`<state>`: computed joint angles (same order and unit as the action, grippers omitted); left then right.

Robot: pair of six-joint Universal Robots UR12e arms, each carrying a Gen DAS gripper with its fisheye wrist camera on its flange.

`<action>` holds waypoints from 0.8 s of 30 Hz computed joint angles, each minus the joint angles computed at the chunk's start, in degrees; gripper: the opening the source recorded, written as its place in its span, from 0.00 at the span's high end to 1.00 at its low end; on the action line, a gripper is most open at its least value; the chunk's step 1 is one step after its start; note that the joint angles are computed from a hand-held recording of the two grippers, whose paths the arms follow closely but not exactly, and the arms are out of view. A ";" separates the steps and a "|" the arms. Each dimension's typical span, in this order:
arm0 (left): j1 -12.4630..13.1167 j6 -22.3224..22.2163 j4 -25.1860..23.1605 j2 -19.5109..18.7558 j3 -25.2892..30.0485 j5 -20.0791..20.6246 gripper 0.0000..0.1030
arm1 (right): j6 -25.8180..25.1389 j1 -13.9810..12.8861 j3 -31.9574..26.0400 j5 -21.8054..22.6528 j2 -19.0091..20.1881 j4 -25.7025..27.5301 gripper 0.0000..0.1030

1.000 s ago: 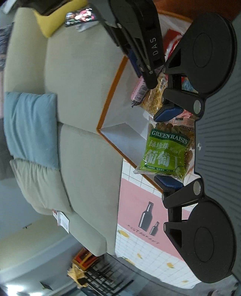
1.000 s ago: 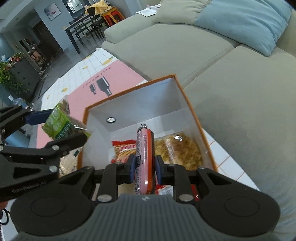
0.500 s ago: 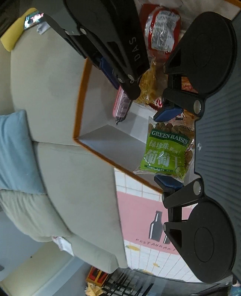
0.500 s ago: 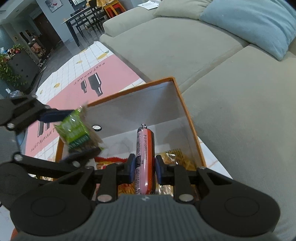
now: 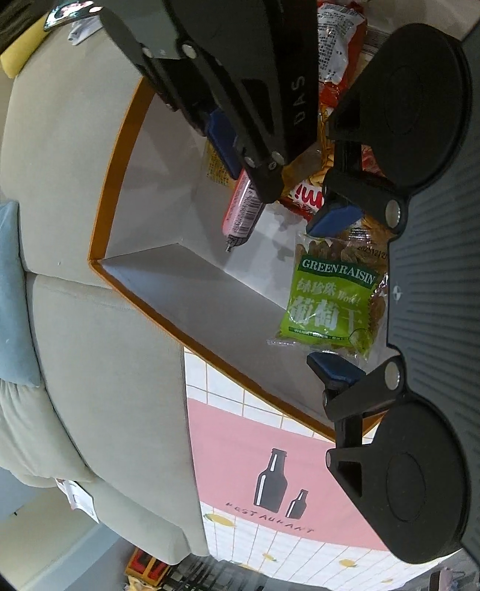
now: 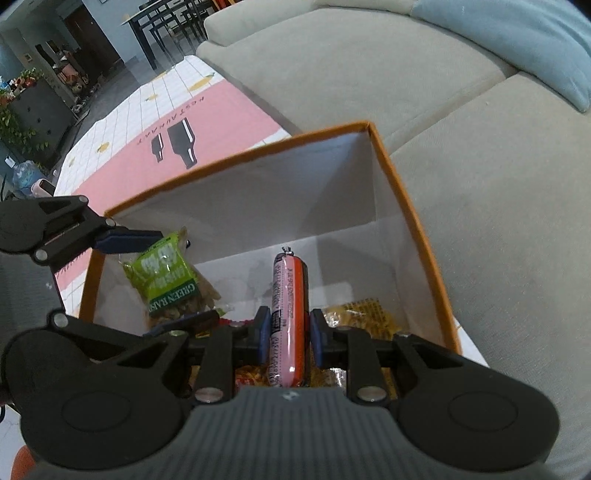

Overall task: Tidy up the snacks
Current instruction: 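Lower the sausage into the box with right tool while left tool drops the raisin pack in, then withdraw both open tools toward the seaweed and puffed-snack packs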

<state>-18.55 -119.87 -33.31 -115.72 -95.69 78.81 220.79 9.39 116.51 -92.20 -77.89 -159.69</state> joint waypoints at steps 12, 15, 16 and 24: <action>2.57 -4.79 7.83 2.16 -2.51 -6.44 0.19 | 1.17 -0.11 -0.46 -0.43 0.55 0.03 0.80; 3.23 -7.18 9.67 2.96 -3.41 -6.33 0.19 | 1.30 -0.09 -0.46 -0.28 0.63 -0.73 0.80; 3.36 -8.31 10.21 3.20 -3.62 -5.83 0.19 | 1.32 -0.12 -0.53 -0.09 0.78 -0.90 0.80; 3.74 -15.55 9.40 4.49 -3.72 -0.66 0.21 | -0.89 0.76 -2.72 -1.31 2.01 2.85 0.75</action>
